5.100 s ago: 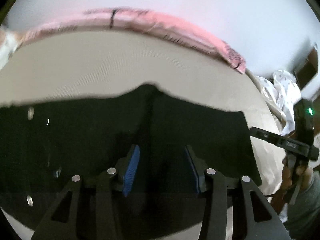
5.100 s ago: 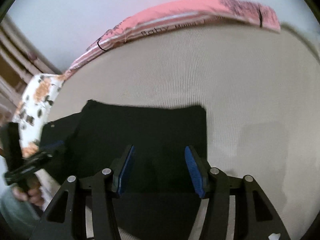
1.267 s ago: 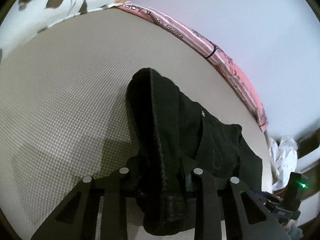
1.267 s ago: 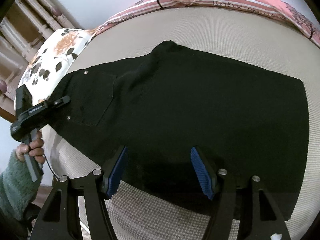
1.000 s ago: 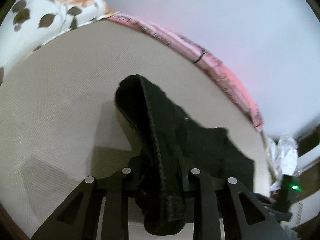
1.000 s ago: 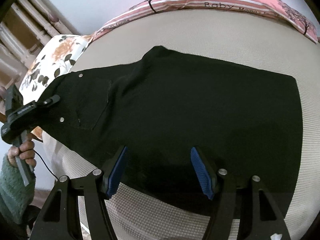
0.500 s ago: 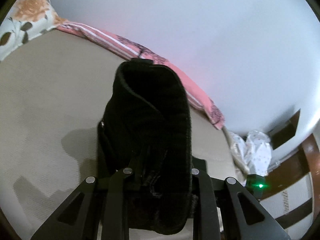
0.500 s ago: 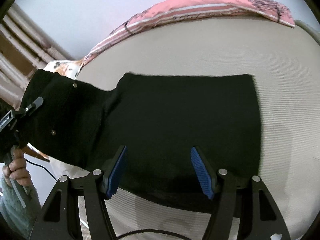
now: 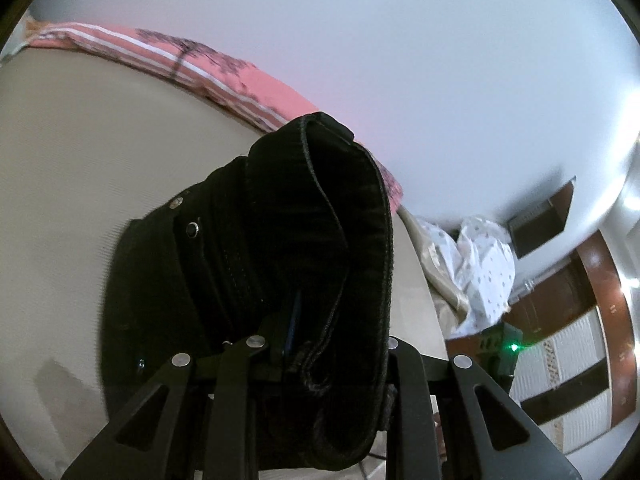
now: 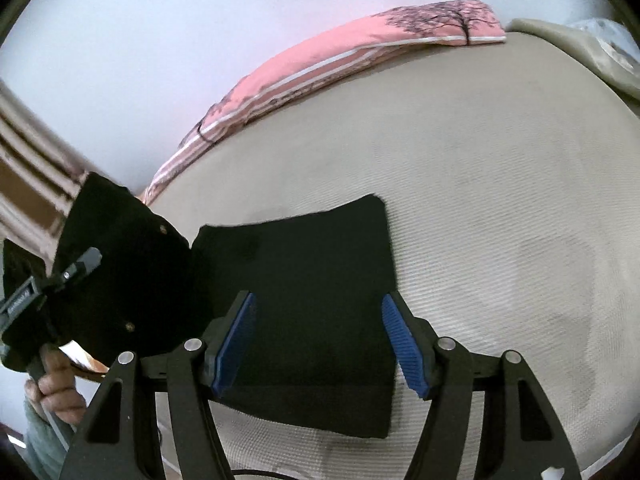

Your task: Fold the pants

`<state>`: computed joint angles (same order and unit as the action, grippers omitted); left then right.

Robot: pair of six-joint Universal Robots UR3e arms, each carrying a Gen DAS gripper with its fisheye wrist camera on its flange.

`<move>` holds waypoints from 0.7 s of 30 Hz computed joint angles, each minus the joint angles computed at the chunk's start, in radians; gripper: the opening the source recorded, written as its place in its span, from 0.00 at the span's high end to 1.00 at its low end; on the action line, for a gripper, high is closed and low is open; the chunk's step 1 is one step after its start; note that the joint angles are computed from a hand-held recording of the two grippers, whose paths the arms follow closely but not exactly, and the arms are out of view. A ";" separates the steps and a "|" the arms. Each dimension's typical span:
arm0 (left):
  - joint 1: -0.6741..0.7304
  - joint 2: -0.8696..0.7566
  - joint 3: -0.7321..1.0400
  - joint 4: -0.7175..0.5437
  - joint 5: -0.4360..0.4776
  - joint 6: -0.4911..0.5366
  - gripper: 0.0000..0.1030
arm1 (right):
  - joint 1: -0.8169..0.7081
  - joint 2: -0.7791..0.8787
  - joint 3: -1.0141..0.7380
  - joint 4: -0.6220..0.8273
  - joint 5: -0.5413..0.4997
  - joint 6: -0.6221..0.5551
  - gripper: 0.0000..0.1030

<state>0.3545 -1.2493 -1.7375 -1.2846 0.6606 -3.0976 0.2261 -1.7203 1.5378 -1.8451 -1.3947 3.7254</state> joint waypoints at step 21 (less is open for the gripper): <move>-0.617 -0.522 0.265 0.336 0.526 -0.248 0.70 | -0.085 -0.060 0.080 0.001 -0.013 0.001 0.38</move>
<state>-0.2628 -1.7716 -1.4722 -0.9482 1.1863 -3.3456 0.1409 -1.7799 1.6180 -1.8437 -1.4074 3.7264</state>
